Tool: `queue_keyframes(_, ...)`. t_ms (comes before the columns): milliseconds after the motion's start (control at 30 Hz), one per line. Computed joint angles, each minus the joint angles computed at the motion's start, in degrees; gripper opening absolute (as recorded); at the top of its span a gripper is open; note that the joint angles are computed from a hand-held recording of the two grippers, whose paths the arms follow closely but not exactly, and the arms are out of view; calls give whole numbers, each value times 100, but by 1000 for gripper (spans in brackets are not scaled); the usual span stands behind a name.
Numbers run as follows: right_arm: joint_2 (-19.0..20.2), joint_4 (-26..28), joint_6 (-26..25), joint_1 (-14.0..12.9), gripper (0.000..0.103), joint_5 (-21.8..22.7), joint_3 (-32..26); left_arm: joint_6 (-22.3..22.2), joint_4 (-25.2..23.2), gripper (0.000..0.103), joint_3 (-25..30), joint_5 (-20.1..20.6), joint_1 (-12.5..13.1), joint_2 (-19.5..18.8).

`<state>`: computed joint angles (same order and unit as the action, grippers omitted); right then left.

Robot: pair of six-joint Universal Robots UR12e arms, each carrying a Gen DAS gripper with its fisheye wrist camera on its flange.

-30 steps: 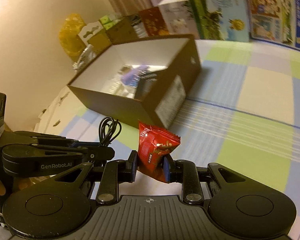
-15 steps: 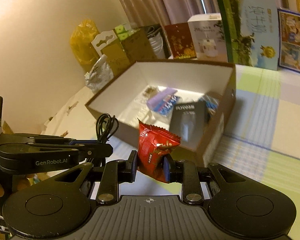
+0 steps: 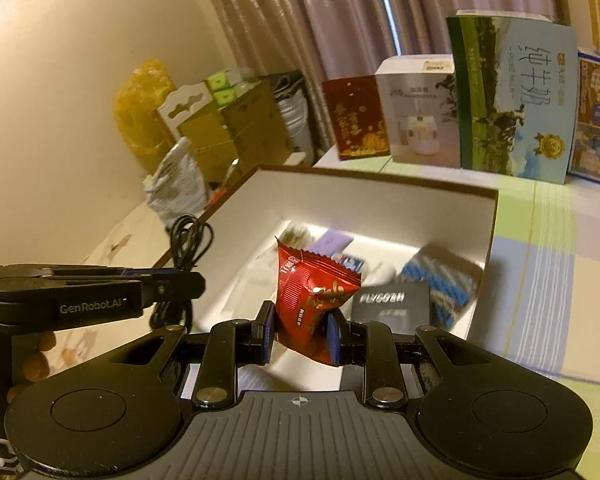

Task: Organize objects
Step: 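Carry the black cable and red candy over the brown box with both tools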

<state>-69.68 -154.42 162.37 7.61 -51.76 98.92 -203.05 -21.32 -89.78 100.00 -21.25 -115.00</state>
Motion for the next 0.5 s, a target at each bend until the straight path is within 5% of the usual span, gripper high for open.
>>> queue_keyframes(500,660,-184,469,256,23,-1041,-778,493,-418,12,602,-236,357,-492)
